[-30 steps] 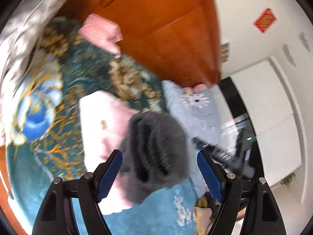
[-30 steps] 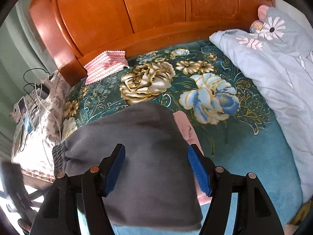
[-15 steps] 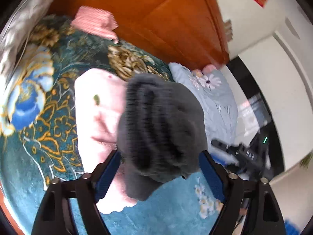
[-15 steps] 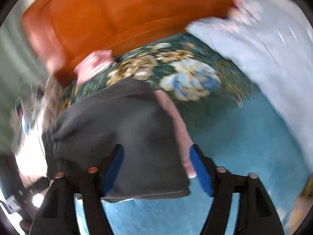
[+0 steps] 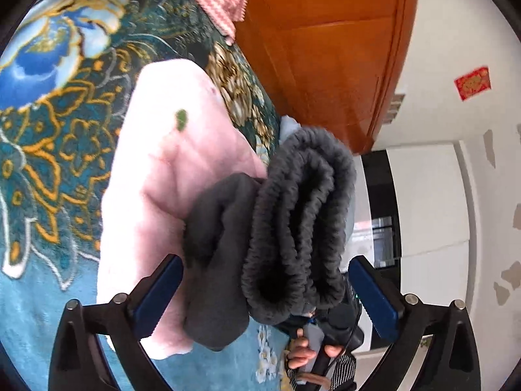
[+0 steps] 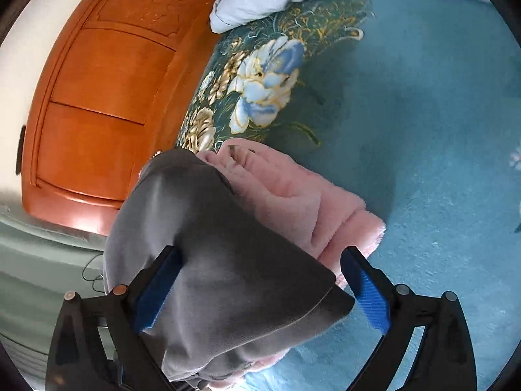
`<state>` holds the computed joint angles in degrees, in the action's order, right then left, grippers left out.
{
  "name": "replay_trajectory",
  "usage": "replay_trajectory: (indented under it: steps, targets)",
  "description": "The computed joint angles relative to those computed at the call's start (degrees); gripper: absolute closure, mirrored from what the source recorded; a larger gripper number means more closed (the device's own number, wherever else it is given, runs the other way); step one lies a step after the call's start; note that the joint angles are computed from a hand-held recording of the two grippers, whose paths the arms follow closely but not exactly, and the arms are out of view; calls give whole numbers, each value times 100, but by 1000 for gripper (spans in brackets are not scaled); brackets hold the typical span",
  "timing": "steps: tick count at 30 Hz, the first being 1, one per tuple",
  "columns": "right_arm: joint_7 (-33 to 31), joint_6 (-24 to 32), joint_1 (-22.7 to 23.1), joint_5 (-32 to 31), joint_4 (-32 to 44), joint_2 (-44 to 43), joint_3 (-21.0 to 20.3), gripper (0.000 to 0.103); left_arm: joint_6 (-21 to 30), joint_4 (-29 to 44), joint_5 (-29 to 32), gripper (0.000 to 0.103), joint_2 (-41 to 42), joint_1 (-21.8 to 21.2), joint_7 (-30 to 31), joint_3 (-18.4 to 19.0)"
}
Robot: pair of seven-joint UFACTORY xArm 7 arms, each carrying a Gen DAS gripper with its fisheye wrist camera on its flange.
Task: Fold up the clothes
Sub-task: 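Lower the bundle onto the folded pink blanket with both grippers, then press the bundle flat on the pink blanket and open both grippers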
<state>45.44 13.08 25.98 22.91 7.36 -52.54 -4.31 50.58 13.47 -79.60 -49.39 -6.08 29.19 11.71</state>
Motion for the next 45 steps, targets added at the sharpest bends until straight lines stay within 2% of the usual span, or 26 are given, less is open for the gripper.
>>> replay_trajectory:
  steps: [4,6,7,8,9,10,12,13,16,19,21,22,23,24,25,27,28,30,31,32,34,36,38,41,43,45]
  targets:
    - [-48,-16,-19,-87,124,162,44,4,-111,50,-100,1,-87,-140,288,-228]
    - [-174,268,-67,-292,361,256,203,5,-426,85,51,10,-330,-179,310,-556]
    - [-311,509,-111,-470,541,329,316,6,-602,133,268,21,-445,-209,230,-741]
    - [-446,705,-141,-612,690,365,418,12,-767,224,715,35,-542,-176,3,-1020]
    - [-558,855,-166,-716,809,375,510,23,-850,293,1051,43,-599,-165,-156,-1187]
    - [-677,1002,-186,-816,932,390,596,29,-925,345,1295,55,-673,-181,-269,-1314]
    - [-850,1241,-258,-973,1139,388,758,57,-1132,388,1457,55,-844,-336,-332,-1446]
    - [-853,1306,-329,-1012,1192,340,838,63,-1293,419,1554,55,-937,-400,-354,-1565]
    - [-943,1492,-466,-1144,1423,279,967,73,-1824,459,1744,56,-1311,-650,-149,-1695]
    - [-1115,1286,-473,-1199,1620,122,1004,77,-2621,425,1555,57,-1658,-1154,352,-1598]
    - [-1275,1077,-461,-1256,1755,86,1030,78,-3237,321,1176,56,-1880,-1773,933,-1289]
    - [-1354,929,-476,-1313,1787,45,1071,78,-3411,229,1038,53,-1947,-2069,1181,-1058]
    - [-1435,776,-488,-1372,1823,12,1105,78,-3406,128,1011,45,-1904,-2271,1281,-774]
    - [-1475,675,-515,-1421,1805,-29,1152,78,-3283,23,1148,42,-1845,-2322,1141,-544]
    - [-1435,770,-550,-1411,1697,-22,1155,78,-2999,-99,1332,40,-1655,-2133,762,-444]
    - [-1310,1106,-614,-1332,1456,134,1092,75,-2320,-290,1824,40,-1271,-1901,97,-17]
    - [-1259,1248,-646,-1293,1358,262,1053,75,-2066,-333,1951,40,-1059,-1869,-14,245]
    - [-951,1427,-808,-1230,1069,404,1152,74,-1816,-411,1947,38,-1115,-1908,282,771]
    - [-825,1233,-808,-1175,813,309,1183,74,-1684,-433,1880,34,-1139,-1890,463,1023]
    - [-757,1068,-760,-1117,640,206,1139,73,-1679,-424,1626,27,-1205,-1889,666,1254]
    - [-678,894,-661,-1026,437,32,999,72,-1777,-408,1004,15,-1266,-1867,965,1447]
    - [-769,1039,-624,-1098,540,51,893,70,-1913,-331,250,6,-1202,-1901,1238,1580]
    - [-858,1207,-614,-1148,673,100,858,69,-1927,-194,-76,1,-932,-1882,1220,1461]
    - [-806,1296,-612,-1141,740,115,944,69,-1825,-191,-58,0,-692,-1767,964,987]
    - [-708,1275,-605,-1098,695,66,996,68,-1909,-1,395,0,-296,-1546,430,304]
    - [-637,1151,-587,-1059,645,100,1000,68,-2401,11,159,1,-283,-1516,516,-244]
